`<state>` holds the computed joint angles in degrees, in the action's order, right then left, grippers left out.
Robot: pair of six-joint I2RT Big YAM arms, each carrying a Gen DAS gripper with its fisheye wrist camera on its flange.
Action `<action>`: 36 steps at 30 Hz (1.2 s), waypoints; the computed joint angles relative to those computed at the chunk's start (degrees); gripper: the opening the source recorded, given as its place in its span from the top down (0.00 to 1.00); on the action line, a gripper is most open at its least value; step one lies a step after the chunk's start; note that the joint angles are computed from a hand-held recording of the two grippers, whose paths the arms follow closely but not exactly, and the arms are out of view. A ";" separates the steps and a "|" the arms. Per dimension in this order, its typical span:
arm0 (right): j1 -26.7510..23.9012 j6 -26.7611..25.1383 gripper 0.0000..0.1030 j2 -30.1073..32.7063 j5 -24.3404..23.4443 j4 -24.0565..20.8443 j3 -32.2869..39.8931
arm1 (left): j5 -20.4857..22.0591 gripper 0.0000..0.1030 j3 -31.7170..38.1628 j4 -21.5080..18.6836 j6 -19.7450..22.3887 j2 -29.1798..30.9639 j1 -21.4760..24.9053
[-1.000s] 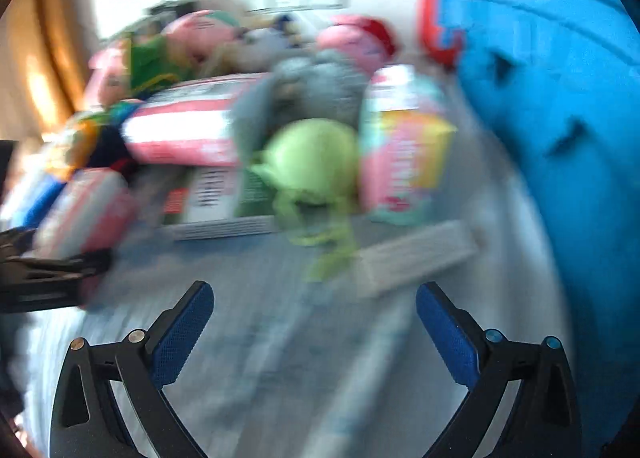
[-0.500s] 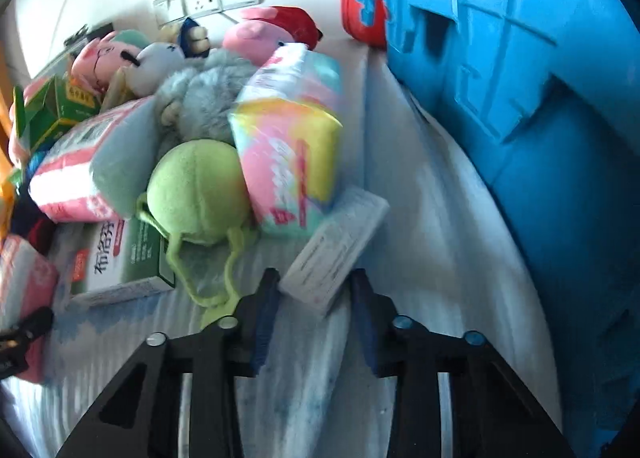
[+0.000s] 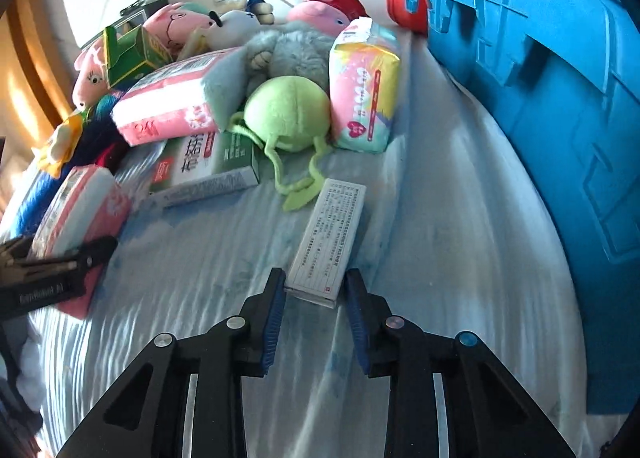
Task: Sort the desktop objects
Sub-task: 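Grasp the thin white box with the right tool while the left tool lifts the tissue pack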
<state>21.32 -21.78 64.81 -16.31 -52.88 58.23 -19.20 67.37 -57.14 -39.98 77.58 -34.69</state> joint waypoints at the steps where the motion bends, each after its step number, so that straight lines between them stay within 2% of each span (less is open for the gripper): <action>1: -0.01 0.77 0.71 0.05 0.05 0.44 -0.12 | 0.13 0.12 -0.03 -0.10 -0.11 -0.09 -0.03; 3: 0.73 2.65 0.71 0.49 1.11 1.80 0.08 | 0.07 0.12 0.00 -0.39 -0.17 -0.20 -0.24; 10: 0.30 0.90 0.66 0.05 1.45 2.92 -1.07 | 0.37 0.12 0.65 -0.91 -0.79 -0.03 -1.16; 14: 0.06 2.84 0.62 0.29 0.71 2.78 -0.75 | 0.44 0.12 0.37 -0.85 -0.51 -0.45 -0.96; 18: 0.70 4.84 0.61 0.77 2.05 4.25 -0.55 | 0.16 0.12 -0.33 -0.98 -0.16 -1.54 -0.83; 20: 1.29 4.98 0.63 1.44 3.00 4.66 -0.32 | -0.12 0.12 -0.42 -0.95 -0.07 -1.81 -0.84; 21: 1.62 4.95 0.75 1.32 3.96 5.48 -0.56 | -0.26 0.12 -0.30 -0.90 -0.01 -1.82 -0.90; 22: 1.73 4.65 0.75 1.26 4.62 5.51 -0.55 | -0.61 0.12 -0.23 -0.89 -0.08 -1.89 -1.14; 25: 0.93 5.16 0.75 0.04 2.96 4.80 -0.68 | -1.46 0.12 0.07 -1.09 0.14 -2.61 -1.51; 32: 0.12 4.38 0.75 -7.34 -0.96 1.26 -0.29 | -4.27 0.12 2.86 -2.11 0.47 -5.09 -3.01; 36: -0.33 3.70 0.75 -10.01 -4.05 -1.97 2.98 | -6.75 0.12 6.11 -2.71 1.69 -6.36 -4.16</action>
